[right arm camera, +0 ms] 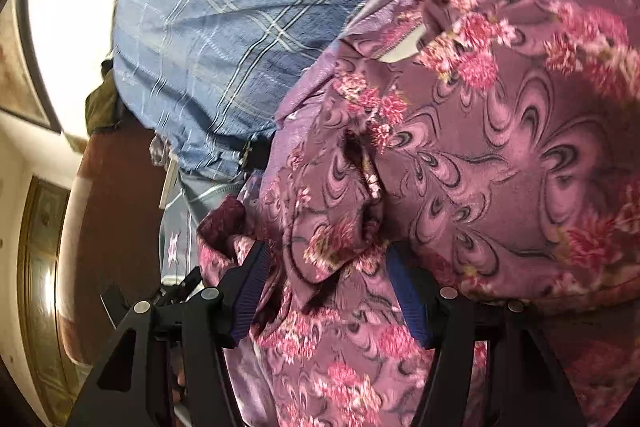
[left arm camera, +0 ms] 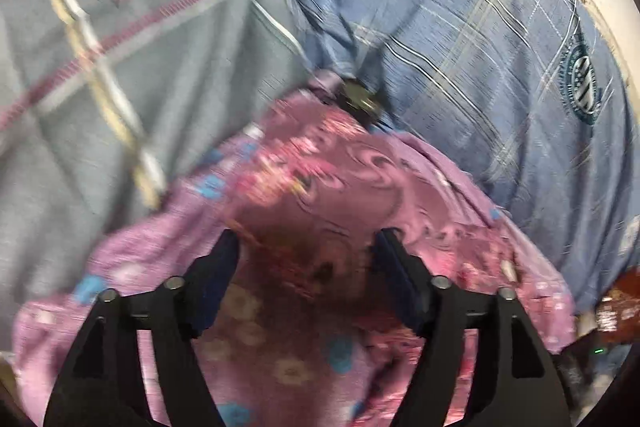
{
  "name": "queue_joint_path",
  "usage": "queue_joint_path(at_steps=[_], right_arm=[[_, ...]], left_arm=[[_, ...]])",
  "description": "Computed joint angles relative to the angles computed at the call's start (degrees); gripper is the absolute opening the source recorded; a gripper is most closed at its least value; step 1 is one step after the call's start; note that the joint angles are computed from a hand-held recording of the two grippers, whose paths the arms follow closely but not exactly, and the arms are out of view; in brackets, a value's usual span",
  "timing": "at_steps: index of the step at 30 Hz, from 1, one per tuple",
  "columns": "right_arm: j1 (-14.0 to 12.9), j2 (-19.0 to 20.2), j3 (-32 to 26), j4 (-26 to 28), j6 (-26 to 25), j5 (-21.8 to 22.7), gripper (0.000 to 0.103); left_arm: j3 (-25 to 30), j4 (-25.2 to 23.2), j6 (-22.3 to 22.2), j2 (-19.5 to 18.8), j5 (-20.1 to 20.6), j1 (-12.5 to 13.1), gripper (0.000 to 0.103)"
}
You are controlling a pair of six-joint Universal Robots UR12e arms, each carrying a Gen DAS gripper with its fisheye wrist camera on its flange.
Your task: Fold small clothes
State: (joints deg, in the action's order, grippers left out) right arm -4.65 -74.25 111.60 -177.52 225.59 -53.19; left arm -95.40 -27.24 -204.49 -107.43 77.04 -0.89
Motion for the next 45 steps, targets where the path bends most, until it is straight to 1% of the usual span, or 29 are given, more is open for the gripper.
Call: queue_joint_path(at_steps=[2,4,5,6,8,9,10,11,13,15,16,17,19,21,23,24,25,26,27,28,29,31,33,34,37,41,43,44,45], right_arm=[[0.33,0.45,0.07,-2.19,1.70,-1.48,0.060],[0.59,0.77,-0.35,-2.45,2.11,-2.42,0.055],[0.79,0.90,-0.61,-2.14,1.40,-3.11,0.051],[1.02,1.06,-1.02,-1.57,0.76,-3.63,0.047],[1.39,1.12,-1.56,0.45,-1.71,-4.62,0.025],[1.43,1.22,-1.66,0.72,-2.34,-4.62,0.021],[1.49,1.15,-1.69,1.18,-3.39,-4.90,0.016],[1.54,0.99,-1.66,1.41,-4.42,-5.17,0.013],[1.66,0.64,-1.69,1.52,-6.68,-5.49,0.010],[1.92,0.11,-1.57,1.10,-8.55,-6.00,0.008],[2.18,-0.19,-1.59,0.58,-9.88,-5.97,0.008],[2.37,-0.44,-1.62,0.47,-10.80,-5.88,0.008],[3.00,-1.17,-1.77,0.31,-13.30,-5.22,0.008],[3.68,-1.70,-1.97,-0.47,-14.81,-4.30,0.008],[4.63,-1.87,-2.47,-2.02,-15.60,-3.07,0.008],[5.22,-1.69,-3.09,-2.26,-15.97,-2.33,0.008],[6.13,-1.40,-4.23,-1.11,-17.17,-1.58,0.012],[6.96,-1.14,-5.40,1.06,-18.50,-1.37,0.020],[7.92,-1.00,-6.73,4.81,-20.24,-1.67,0.025],[8.88,-0.59,-8.44,9.59,-21.94,-1.42,0.043],[9.44,-0.09,-9.88,13.85,-23.29,-0.08,0.060],[10.29,0.38,-11.29,16.74,-24.40,-0.13,0.062],[11.12,0.34,-11.77,15.80,-25.12,-2.94,0.062],[11.58,0.38,-12.37,15.76,-25.48,-4.61,0.062],[12.35,1.07,-14.96,17.78,-26.34,-6.02,0.062],[14.17,3.16,-19.85,20.91,-28.62,-6.76,0.062],[15.48,5.43,-24.09,24.11,-30.51,-5.43,0.062],[16.19,6.66,-26.43,26.27,-31.71,-4.74,0.062],[16.70,7.72,-28.25,27.82,-32.56,-4.02,0.062]], left_arm=[[0.46,1.10,-1.34,-0.96,-1.95,-0.07,0.079],[2.00,-0.05,-0.95,-2.40,-3.78,-0.41,0.079],[2.76,-0.89,-0.51,-3.01,-4.32,-0.54,0.075],[3.30,-1.35,-0.31,-3.49,-4.24,-0.80,0.052],[4.15,-2.65,-0.30,-4.11,-5.18,-0.87,0.016],[3.88,-1.60,-0.86,-4.13,-6.03,-0.72,0.015],[2.92,1.85,-1.77,-3.88,-7.31,-0.32,0.011],[1.79,6.17,-2.55,-3.54,-8.22,0.06,0.003],[0.80,10.40,-3.23,-2.69,-8.53,0.71,0.003],[-0.55,16.12,-4.19,-1.66,-8.63,1.72,0.003],[-1.60,19.84,-4.82,-0.74,-7.37,2.36,0.003],[-2.18,21.78,-5.22,-0.12,-5.98,2.78,0.003],[-3.45,25.02,-6.50,1.18,-3.70,3.91,0.003],[-4.83,27.97,-9.30,2.50,-1.88,5.54,0.003],[-5.85,29.38,-11.69,3.17,-1.93,7.10,0.003],[-6.38,29.57,-12.39,3.47,-3.65,8.33,0.003],[-6.41,28.51,-12.45,3.59,-4.82,9.15,0.003],[-6.38,27.47,-12.36,3.65,-4.30,9.29,0.003],[-6.46,26.98,-12.32,3.64,-4.00,9.46,0.004],[-6.37,25.77,-12.23,3.56,-3.82,9.68,0.004],[-6.22,24.15,-11.80,3.56,-4.27,9.87,0.007],[-5.23,18.31,-10.90,3.32,-6.30,10.52,0.012],[-5.64,16.64,-12.62,3.52,-8.22,11.41,0.015],[-6.08,16.58,-14.73,3.69,-10.07,12.26,0.015],[-7.61,18.82,-18.72,4.58,-12.93,13.99,0.015],[-8.78,20.44,-22.00,5.52,-16.38,15.70,0.015],[-8.24,18.85,-20.74,5.46,-17.38,15.85,0.025],[-7.86,16.00,-18.63,5.71,-17.39,15.86,0.043],[-7.01,11.02,-15.07,5.91,-16.88,15.75,0.051]])
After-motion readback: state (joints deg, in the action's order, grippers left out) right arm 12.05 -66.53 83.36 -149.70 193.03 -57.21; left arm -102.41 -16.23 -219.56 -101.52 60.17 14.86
